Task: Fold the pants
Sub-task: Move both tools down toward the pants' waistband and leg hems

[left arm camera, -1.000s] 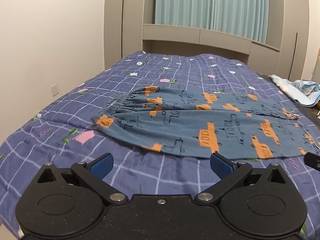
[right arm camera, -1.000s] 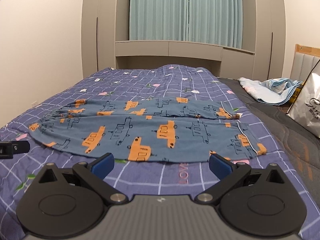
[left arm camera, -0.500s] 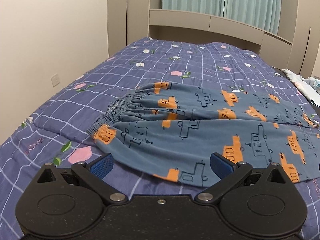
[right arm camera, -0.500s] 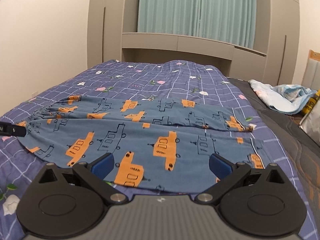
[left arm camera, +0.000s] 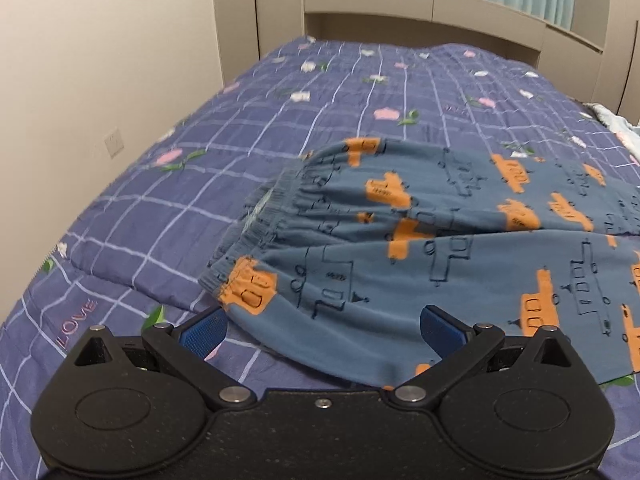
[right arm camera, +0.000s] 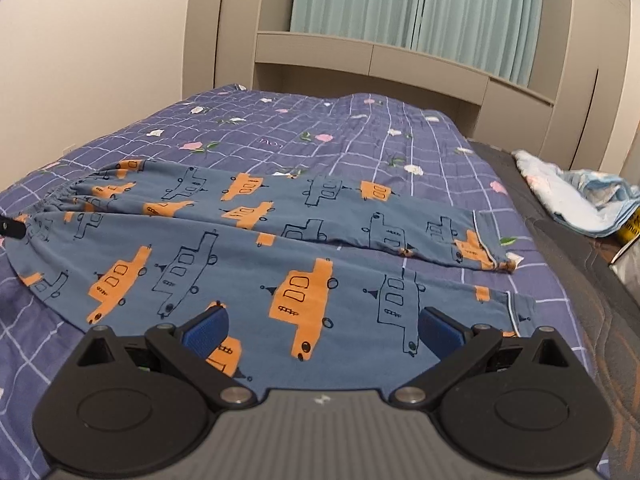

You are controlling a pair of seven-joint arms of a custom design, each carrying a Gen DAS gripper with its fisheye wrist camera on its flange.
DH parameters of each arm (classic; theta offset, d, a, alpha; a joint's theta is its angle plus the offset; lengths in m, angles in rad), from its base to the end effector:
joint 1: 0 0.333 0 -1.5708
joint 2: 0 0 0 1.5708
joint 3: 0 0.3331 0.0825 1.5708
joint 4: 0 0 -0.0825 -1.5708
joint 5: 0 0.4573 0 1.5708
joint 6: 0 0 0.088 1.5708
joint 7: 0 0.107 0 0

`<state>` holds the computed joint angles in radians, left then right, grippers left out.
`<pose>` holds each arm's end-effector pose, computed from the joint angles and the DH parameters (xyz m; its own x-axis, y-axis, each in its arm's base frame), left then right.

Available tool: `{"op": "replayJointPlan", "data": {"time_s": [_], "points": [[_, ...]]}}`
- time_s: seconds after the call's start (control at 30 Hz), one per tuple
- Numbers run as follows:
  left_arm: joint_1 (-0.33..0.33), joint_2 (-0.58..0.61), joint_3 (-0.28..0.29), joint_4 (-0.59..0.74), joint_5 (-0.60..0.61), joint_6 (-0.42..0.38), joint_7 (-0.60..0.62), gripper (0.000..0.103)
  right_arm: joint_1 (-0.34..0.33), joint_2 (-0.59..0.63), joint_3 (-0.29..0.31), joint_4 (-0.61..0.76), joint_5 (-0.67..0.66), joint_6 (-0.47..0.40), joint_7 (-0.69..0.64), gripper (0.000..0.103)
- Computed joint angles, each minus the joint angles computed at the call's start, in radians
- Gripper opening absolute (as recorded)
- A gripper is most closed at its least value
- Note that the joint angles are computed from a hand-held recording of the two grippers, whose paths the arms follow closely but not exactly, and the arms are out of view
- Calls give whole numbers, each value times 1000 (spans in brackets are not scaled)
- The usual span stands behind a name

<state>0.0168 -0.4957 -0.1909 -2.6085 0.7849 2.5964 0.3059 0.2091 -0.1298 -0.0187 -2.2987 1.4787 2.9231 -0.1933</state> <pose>0.4650 -0.0946 0.4360 0.4854 -0.8741 -0.0194 -0.6390 -0.3395 -0.6903 0.5700 0.0461 0.4197 0.5045 -0.8565 0.1088 -0.4449 -0.3659 -0.8174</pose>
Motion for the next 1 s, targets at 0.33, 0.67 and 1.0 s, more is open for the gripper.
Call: {"op": "replayJointPlan", "data": {"time_s": [0.33,0.67,1.0], "points": [[31,55,16,50,65,18,44,102,-26,68,-1,71,-85,-99,17,103],[123,316,63,316,302,121,197,103,-67,326,40,399,-377,-279,76,103],[147,642,144,592,-76,290,694,102,-61,805,60,1095,-805,-501,461,90]]}}
